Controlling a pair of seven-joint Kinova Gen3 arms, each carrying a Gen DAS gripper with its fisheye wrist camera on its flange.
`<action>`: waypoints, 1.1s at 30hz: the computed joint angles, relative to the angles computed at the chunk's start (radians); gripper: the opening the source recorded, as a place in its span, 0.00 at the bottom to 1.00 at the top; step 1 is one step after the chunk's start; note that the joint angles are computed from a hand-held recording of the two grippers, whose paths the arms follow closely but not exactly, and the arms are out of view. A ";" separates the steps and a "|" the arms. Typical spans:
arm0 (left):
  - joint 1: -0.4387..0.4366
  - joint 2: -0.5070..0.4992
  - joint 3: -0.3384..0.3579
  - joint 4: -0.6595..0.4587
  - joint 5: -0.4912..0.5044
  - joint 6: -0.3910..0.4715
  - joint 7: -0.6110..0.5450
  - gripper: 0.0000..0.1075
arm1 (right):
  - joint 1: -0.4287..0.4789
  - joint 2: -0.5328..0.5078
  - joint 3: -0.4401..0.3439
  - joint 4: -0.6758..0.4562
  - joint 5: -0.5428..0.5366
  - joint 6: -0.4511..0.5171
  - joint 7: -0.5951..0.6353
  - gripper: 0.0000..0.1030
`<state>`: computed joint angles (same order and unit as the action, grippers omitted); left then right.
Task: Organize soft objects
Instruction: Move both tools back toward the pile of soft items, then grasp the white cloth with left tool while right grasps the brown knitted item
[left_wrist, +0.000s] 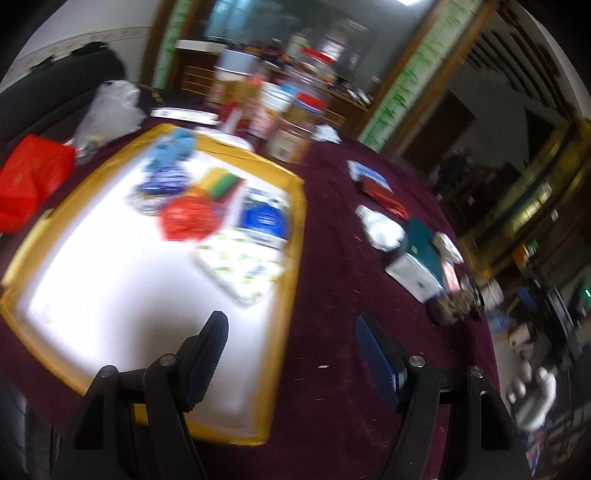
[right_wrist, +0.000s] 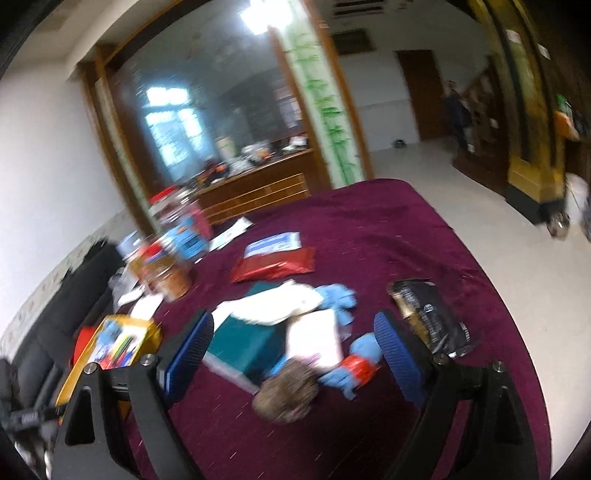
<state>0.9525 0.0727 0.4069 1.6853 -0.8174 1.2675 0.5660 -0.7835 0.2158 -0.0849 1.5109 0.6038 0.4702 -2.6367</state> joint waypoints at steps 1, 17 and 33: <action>0.006 0.021 -0.022 -0.023 0.003 -0.025 -0.040 0.70 | 0.003 0.013 0.016 0.001 0.009 -0.010 -0.024 0.85; -0.096 0.402 -0.090 -0.580 -0.001 -0.139 -0.689 0.69 | 0.243 0.121 -0.054 0.010 -0.424 -0.110 0.245 0.85; -0.088 0.806 -0.125 -1.229 0.003 0.074 -1.207 0.49 | 0.197 0.130 0.026 -0.013 -0.507 -0.071 0.286 0.85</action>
